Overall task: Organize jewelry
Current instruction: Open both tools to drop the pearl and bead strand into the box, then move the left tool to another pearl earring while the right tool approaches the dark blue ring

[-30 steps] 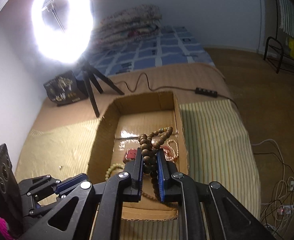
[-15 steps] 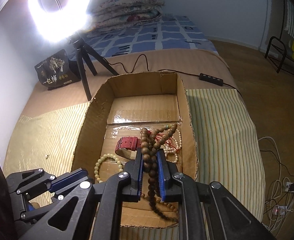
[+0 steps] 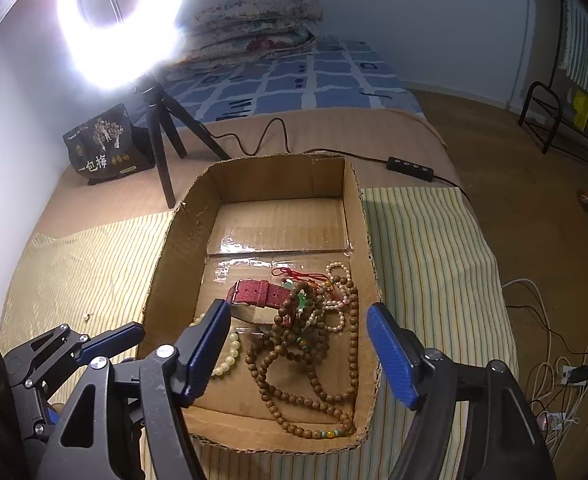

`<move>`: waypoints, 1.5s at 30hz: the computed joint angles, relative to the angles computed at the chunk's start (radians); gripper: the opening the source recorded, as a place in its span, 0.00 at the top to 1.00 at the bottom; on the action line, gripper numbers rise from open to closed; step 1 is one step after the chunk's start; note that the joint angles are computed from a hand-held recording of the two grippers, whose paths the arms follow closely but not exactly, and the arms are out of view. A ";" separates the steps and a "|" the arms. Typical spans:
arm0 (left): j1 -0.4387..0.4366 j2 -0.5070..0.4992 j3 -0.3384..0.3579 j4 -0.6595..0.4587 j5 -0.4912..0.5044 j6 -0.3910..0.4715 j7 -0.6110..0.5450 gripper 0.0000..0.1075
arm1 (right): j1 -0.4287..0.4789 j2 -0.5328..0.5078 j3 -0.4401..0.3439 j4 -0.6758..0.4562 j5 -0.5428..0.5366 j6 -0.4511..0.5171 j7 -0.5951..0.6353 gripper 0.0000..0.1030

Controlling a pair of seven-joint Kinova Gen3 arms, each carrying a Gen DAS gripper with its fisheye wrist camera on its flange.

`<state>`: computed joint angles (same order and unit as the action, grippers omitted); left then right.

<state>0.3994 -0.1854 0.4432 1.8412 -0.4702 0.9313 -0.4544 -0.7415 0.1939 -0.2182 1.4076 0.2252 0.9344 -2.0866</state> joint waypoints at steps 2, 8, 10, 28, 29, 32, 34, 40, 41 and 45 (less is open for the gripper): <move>0.000 -0.007 -0.001 0.001 0.002 0.005 -0.003 0.53 | -0.003 -0.004 0.000 0.002 0.003 -0.006 -0.005 0.27; -0.016 -0.037 0.000 0.011 0.014 0.026 -0.014 0.53 | -0.007 -0.021 -0.008 0.015 0.004 -0.025 -0.017 0.25; -0.025 -0.053 -0.002 0.018 0.024 0.034 -0.023 0.53 | -0.012 -0.028 -0.012 0.021 0.010 -0.032 -0.023 0.25; -0.195 -0.276 -0.040 0.089 0.178 0.120 -0.197 0.53 | -0.086 -0.066 -0.071 0.066 0.047 -0.100 -0.050 0.24; -0.203 -0.289 -0.048 0.094 0.189 0.123 -0.212 0.53 | -0.093 -0.067 -0.076 0.069 0.048 -0.103 -0.048 0.23; -0.232 -0.321 -0.064 0.109 0.217 0.133 -0.253 0.53 | -0.119 -0.073 -0.087 0.092 0.063 -0.116 -0.060 0.19; -0.250 -0.341 -0.080 0.122 0.238 0.138 -0.282 0.53 | -0.135 -0.078 -0.098 0.113 0.063 -0.126 -0.065 0.18; -0.304 -0.403 -0.137 0.163 0.300 0.145 -0.368 0.53 | -0.186 -0.092 -0.124 0.176 0.099 -0.143 -0.112 0.18; -0.313 -0.410 -0.142 0.166 0.310 0.146 -0.380 0.53 | -0.192 -0.094 -0.128 0.187 0.105 -0.146 -0.120 0.18; -0.338 -0.443 -0.173 0.192 0.345 0.149 -0.437 0.53 | -0.218 -0.099 -0.142 0.231 0.132 -0.164 -0.162 0.16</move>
<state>0.0610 -0.6283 0.2703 2.0330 -0.1257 1.0804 -0.8915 -0.9595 0.0945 -0.3605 1.6386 0.3569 0.7707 -2.2483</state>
